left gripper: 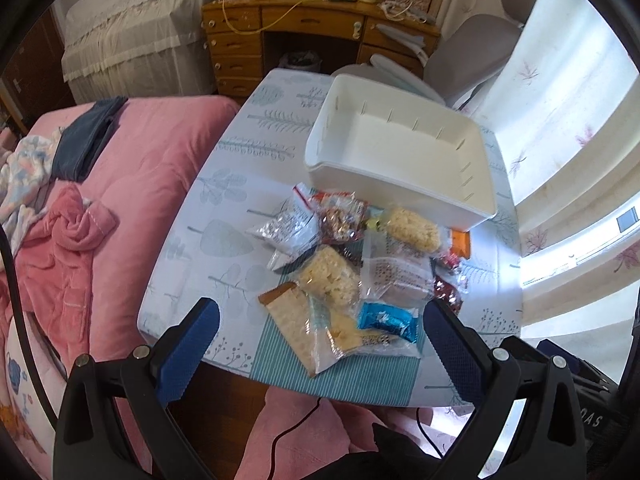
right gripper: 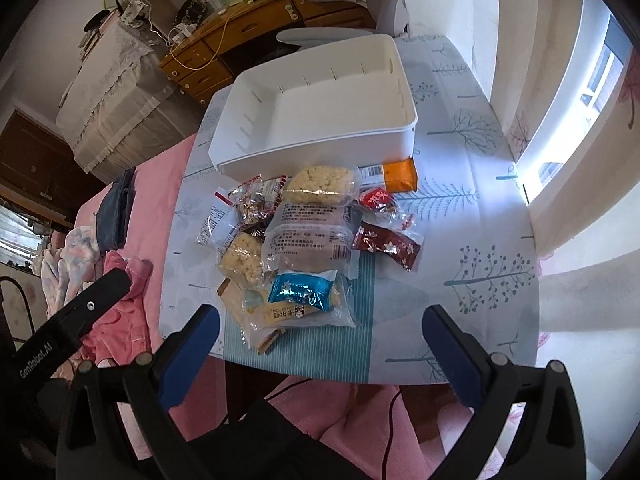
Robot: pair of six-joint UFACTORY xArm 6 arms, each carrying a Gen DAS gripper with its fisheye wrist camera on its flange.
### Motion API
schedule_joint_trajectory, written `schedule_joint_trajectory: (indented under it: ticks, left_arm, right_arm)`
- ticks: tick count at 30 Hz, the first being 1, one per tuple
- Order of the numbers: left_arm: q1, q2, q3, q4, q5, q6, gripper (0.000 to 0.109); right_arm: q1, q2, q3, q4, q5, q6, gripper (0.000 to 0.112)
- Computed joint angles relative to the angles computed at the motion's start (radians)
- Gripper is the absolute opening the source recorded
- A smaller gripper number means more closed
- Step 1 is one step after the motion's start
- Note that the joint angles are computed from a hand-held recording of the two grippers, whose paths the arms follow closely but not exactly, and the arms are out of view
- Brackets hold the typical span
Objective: Organize snacks
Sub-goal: 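Grasp a clear rice-cracker bag with the left tool while the right tool grasps the blue candy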
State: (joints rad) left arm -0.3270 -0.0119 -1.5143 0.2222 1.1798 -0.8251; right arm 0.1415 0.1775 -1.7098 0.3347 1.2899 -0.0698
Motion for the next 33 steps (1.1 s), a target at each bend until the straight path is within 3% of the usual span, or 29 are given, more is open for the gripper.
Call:
schedule_joint_trajectory:
  ticks: [8, 19, 28, 33]
  left_arm:
    - [0.06, 0.057, 0.009, -0.124, 0.059, 0.081, 0.102]
    - [0.194, 0.207, -0.029, -0.403, 0.086, 0.122, 0.102]
    - [0.268, 0.397, -0.166, -0.648, 0.163, 0.09, 0.101]
    - [0.273, 0.518, -0.314, -0.65, 0.225, 0.054, 0.101]
  right_arm:
    - [-0.025, 0.121, -0.093, 0.059, 0.145, 0.106, 0.102]
    - [-0.044, 0.355, -0.285, 0.16, 0.399, 0.278, 0.097]
    - [-0.036, 0.495, -0.397, 0.228, 0.445, 0.364, 0.088]
    - [-0.039, 0.588, -0.506, 0.26, 0.467, 0.443, 0.083]
